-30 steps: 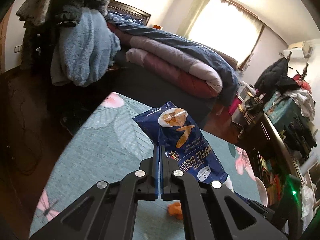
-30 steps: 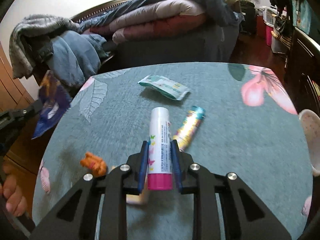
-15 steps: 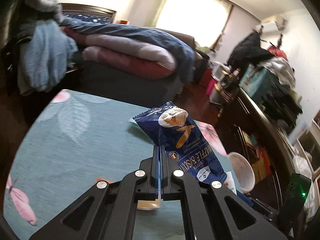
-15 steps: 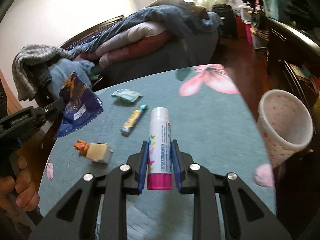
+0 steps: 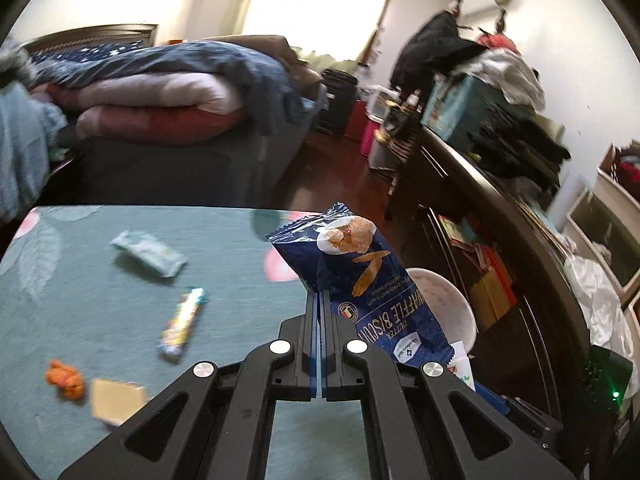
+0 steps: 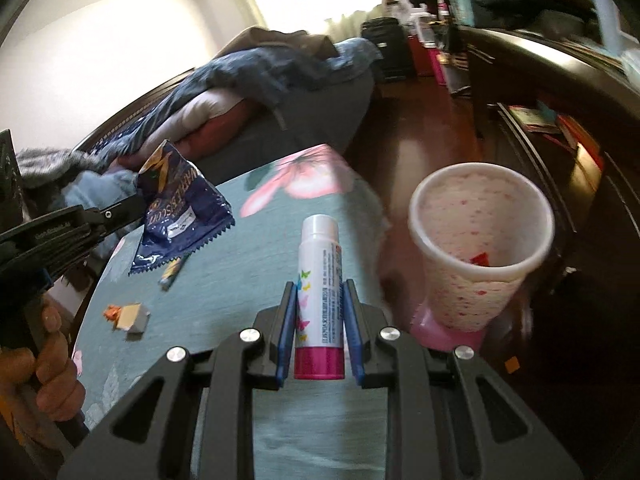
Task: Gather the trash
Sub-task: 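Carry the biscuit bag and glue stick over the wastebasket with both tools, then open both tools to drop the bag and glue stick into the wastebasket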
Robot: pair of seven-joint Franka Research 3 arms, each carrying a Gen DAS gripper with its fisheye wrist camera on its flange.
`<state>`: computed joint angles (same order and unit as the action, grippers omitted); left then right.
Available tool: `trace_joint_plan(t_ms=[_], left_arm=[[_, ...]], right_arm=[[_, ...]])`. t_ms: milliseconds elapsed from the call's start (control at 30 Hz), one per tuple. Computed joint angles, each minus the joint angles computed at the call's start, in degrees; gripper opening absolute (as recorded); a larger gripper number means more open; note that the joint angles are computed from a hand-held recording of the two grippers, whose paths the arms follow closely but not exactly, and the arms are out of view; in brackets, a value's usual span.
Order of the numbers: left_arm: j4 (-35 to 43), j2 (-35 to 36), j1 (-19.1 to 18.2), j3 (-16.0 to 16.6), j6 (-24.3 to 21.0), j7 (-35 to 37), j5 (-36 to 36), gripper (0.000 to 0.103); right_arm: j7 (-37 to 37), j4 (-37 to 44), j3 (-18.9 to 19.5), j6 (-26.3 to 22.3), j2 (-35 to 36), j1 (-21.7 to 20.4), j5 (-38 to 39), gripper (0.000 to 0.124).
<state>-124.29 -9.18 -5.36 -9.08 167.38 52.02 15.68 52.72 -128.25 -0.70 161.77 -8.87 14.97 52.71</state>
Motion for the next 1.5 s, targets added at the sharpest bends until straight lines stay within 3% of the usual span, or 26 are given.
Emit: trace_joint_plan(t_ms=[300,567,800,967,1067,1133,1167,1400,1500], left_arm=[[14.00,13.40,-3.86,-2.23,-2.83,3.73,-0.47,0.001],[30.73,27.15,-7.76,-2.76,-8.23,6.37,1.30,0.001],[46.51,38.80,-12.29,-0.19,-15.95,5.10,4.32,0.002],[51.35,42.21,-12.87,0.27,-19.03,4.91,3.52,0.003],[51.29,42.00,-13.09,0.78,-18.66,4.30,4.07,0.012],[50.30,41.18,-12.91,0.74,-17.84,4.27,4.19,0.031],[49.21,40.37,-13.02,1.08,-17.07,3.70,4.70,0.036],[37.44,31.22,-11.88,1.53,-12.06,0.11,7.40,0.052],[30.26,25.41,-12.40,3.48,-9.96,-5.37,12.60,0.072]], right_arm=[[0.80,3.02,-2.26,3.00,4.93,-4.90,0.36,0.024],[7.75,10.85,-1.45,5.51,15.38,-10.55,-6.16,0.024],[9.85,17.81,0.90,6.81,22.88,-14.15,-9.86,0.026],[10.37,20.54,2.27,10.29,25.77,-15.41,-12.80,0.030],[10.19,20.61,3.38,11.23,25.95,-16.46,-13.16,0.035],[10.18,19.91,3.97,11.54,25.34,-16.96,-13.06,0.036],[9.72,19.12,4.50,11.96,24.74,-17.35,-12.45,0.038],[7.76,14.00,5.26,12.02,19.75,-16.82,-10.29,0.043],[7.75,11.20,4.46,11.96,16.74,-14.97,-10.27,0.053]])
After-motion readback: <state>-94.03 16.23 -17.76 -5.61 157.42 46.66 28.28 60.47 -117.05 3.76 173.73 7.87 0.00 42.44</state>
